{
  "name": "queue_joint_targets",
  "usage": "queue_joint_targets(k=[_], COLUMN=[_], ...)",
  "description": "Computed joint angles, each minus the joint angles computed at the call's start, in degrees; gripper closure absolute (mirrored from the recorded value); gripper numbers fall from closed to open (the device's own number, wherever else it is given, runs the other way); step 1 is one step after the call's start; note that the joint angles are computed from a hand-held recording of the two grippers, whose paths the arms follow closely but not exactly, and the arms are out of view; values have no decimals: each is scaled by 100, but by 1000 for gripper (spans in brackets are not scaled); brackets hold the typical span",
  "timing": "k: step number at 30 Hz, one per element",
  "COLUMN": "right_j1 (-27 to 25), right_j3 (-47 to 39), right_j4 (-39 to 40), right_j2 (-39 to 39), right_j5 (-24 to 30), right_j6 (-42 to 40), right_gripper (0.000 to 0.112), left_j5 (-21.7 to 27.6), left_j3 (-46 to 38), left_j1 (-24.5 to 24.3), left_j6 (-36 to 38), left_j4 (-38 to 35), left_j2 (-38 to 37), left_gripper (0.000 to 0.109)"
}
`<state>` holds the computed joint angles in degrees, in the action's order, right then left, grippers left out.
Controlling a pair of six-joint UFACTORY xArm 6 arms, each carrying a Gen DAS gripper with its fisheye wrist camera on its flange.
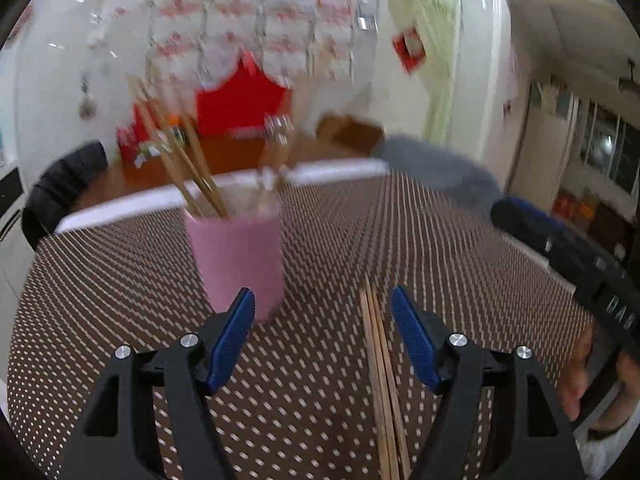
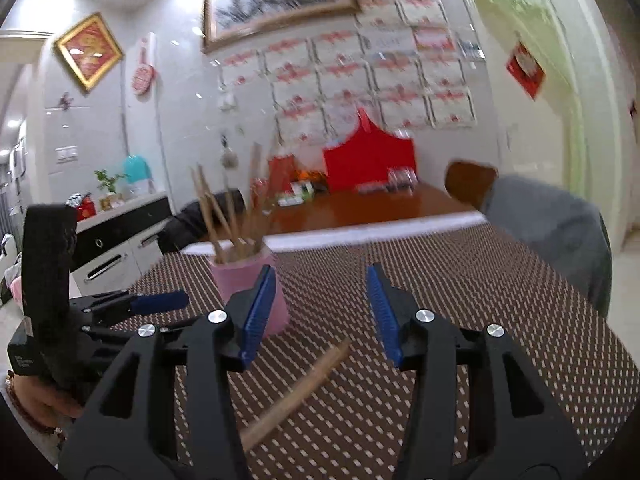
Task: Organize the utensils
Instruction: 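Move both open grippers down to the remaining chopsticks beside the cup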
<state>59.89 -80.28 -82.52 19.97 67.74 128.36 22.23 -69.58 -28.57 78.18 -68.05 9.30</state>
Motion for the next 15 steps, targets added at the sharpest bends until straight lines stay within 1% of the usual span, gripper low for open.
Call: queue_joint_targets(k=[1,3,5,7,10,15], right_j1=[-25,-77,-126,-220,-315,-437], right_j3=[84,239,331,425,495,531], right_j4=[115,319,489,668,821,926], right_j2=[-52,-145,-197,-246,-277,-237], right_j5=[-56,-176,-295,-540,-808,-1155], right_j6=[52,137,181,173,118,123], right_gripper=[64,64,62,61,60,60], left_j5=[-16,-93,2,98,179,262], left_j3=[-35,-76,-183,-284,-432,-669], left_j1=[-56,-143,-169,-175,-192,-246], left_j6=[-450,-1134,-1697,-2165,-2619,-3172], left_j4=[583,1423,2073,2565,3105,3821], left_j2=[104,261,436,586,776,1068], left_gripper=[39,39,39,39,39,39])
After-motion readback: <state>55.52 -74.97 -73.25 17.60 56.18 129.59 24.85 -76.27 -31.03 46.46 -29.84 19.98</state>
